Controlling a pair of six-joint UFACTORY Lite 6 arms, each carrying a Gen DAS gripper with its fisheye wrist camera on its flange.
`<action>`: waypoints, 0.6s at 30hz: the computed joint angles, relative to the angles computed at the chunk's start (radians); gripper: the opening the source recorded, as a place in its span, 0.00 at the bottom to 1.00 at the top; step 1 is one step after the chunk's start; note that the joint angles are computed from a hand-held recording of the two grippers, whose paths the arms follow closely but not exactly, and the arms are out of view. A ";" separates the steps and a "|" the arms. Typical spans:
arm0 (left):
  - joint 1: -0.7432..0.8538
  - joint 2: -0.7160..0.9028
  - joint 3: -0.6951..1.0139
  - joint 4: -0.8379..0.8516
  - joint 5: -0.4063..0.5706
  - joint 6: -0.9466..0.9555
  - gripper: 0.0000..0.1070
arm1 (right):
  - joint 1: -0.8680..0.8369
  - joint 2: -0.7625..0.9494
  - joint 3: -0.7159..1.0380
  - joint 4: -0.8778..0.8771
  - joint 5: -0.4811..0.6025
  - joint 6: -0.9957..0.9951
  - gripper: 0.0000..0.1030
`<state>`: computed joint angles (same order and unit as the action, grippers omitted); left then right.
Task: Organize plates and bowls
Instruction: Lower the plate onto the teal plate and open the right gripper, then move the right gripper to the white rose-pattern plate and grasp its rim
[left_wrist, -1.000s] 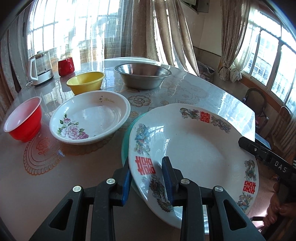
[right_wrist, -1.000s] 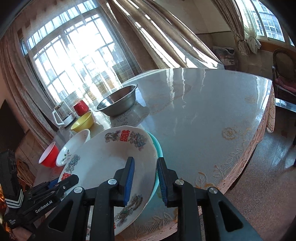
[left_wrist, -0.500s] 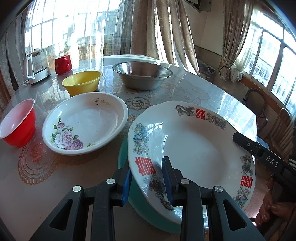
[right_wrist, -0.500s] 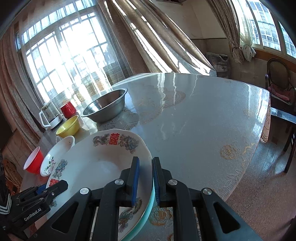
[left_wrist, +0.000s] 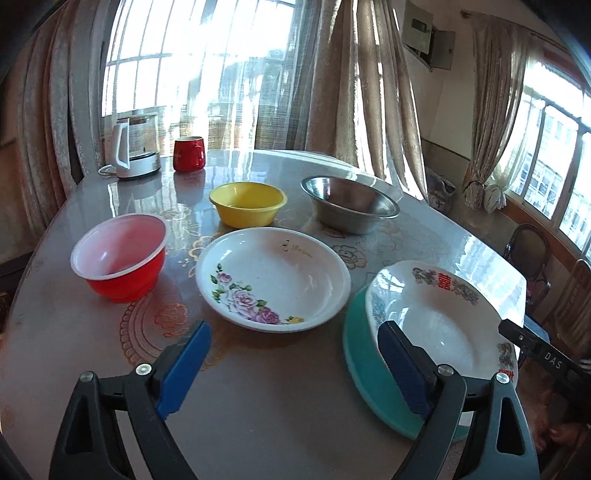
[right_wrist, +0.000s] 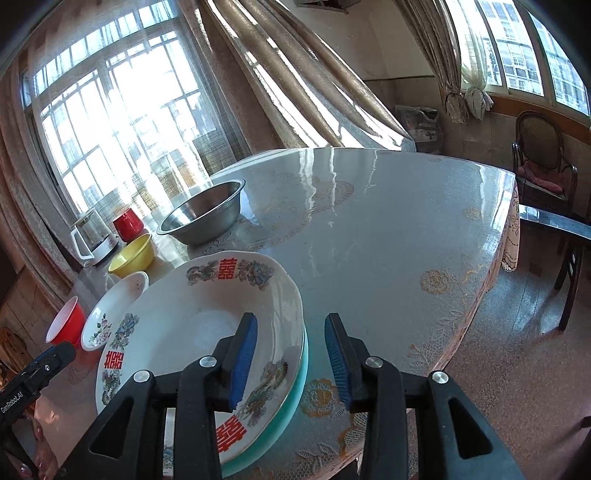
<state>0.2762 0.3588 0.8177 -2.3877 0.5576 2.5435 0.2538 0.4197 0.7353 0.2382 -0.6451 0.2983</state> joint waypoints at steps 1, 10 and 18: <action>0.019 0.022 0.024 0.010 -0.001 -0.022 0.90 | 0.007 -0.006 -0.005 0.019 0.000 -0.010 0.38; 0.060 0.260 0.341 0.195 -0.140 -0.320 0.92 | 0.092 -0.082 0.024 0.115 0.063 -0.117 0.38; 0.084 0.361 0.455 0.418 -0.066 -0.505 0.90 | 0.148 0.029 0.309 0.095 0.258 -0.167 0.38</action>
<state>0.3602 0.7195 1.2722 -1.9694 0.4911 2.0384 0.4013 0.4491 1.0445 0.3332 -0.3873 0.1308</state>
